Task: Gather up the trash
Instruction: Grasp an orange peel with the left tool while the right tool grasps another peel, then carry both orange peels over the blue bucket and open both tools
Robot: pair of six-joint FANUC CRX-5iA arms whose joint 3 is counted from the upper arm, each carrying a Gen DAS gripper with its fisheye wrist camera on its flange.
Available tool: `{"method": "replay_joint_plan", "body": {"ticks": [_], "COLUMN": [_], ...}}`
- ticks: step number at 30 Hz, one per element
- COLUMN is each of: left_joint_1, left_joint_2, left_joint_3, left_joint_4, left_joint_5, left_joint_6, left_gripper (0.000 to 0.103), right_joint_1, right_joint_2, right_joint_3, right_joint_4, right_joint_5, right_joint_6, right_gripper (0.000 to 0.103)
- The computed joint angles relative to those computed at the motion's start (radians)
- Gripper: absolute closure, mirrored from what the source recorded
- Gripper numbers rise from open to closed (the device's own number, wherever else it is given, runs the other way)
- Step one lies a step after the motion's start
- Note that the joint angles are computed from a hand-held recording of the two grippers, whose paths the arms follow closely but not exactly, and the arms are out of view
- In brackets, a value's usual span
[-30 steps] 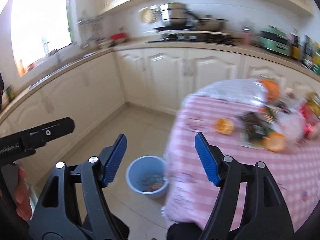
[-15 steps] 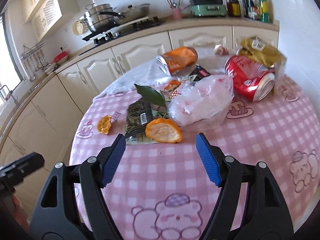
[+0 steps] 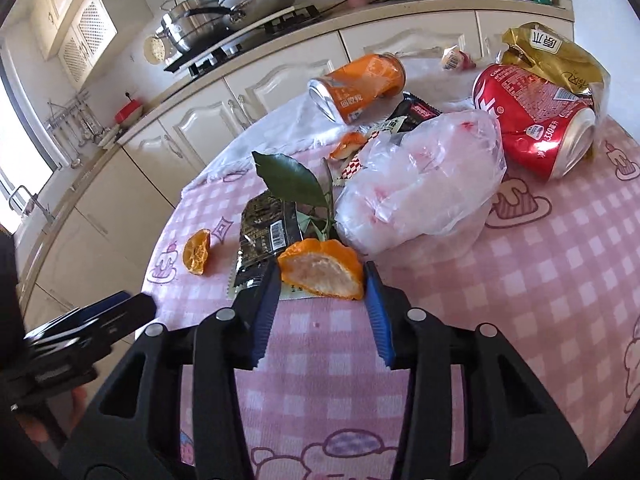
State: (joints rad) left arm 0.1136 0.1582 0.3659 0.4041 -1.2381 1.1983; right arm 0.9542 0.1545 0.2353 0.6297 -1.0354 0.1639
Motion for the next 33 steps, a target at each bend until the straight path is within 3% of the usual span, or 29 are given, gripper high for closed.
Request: {"method": "replay_joint_plan", "body": {"ticks": [11, 14, 15, 21, 22, 26, 28, 33], "left_joint_1": [-0.098, -0.111, -0.109, -0.056, -0.052, -0.014, -0.003, 0.038], "left_joint_2": [0.125, 0.123, 0.122, 0.091, 0.080, 0.035, 0.019, -0.038], "left_joint_3": [0.163, 0.171, 0.171, 0.112, 0.097, 0.030, 0.013, -0.052], "left_joint_4": [-0.167, -0.217, -0.216, -0.090, -0.080, 0.006, 0.024, 0.090], "left_joint_5": [0.014, 0.032, 0.031, 0.009, 0.013, 0.011, 0.010, 0.016], "left_joint_6": [0.084, 0.091, 0.082, 0.024, 0.018, -0.023, -0.037, -0.080], "left_gripper": [0.031, 0.069, 0.074, 0.075, 0.075, 0.075, 0.075, 0.075], "right_joint_1": [0.000, 0.001, 0.003, 0.040, 0.044, 0.062, 0.061, 0.090], "right_joint_2": [-0.011, -0.008, -0.005, 0.002, 0.003, 0.013, 0.030, 0.010], "right_joint_3": [-0.014, -0.012, -0.010, -0.031, -0.032, -0.015, 0.026, -0.019], "right_joint_4": [-0.001, 0.007, 0.015, 0.163, 0.181, 0.199, 0.136, 0.252], "right_joint_5": [0.025, 0.022, 0.017, -0.028, -0.037, -0.066, -0.084, -0.078], "right_joint_6": [-0.004, -0.002, -0.003, -0.053, -0.056, -0.047, 0.007, -0.083], "right_gripper": [0.067, 0.068, 0.068, 0.070, 0.095, 0.095, 0.095, 0.096]}}
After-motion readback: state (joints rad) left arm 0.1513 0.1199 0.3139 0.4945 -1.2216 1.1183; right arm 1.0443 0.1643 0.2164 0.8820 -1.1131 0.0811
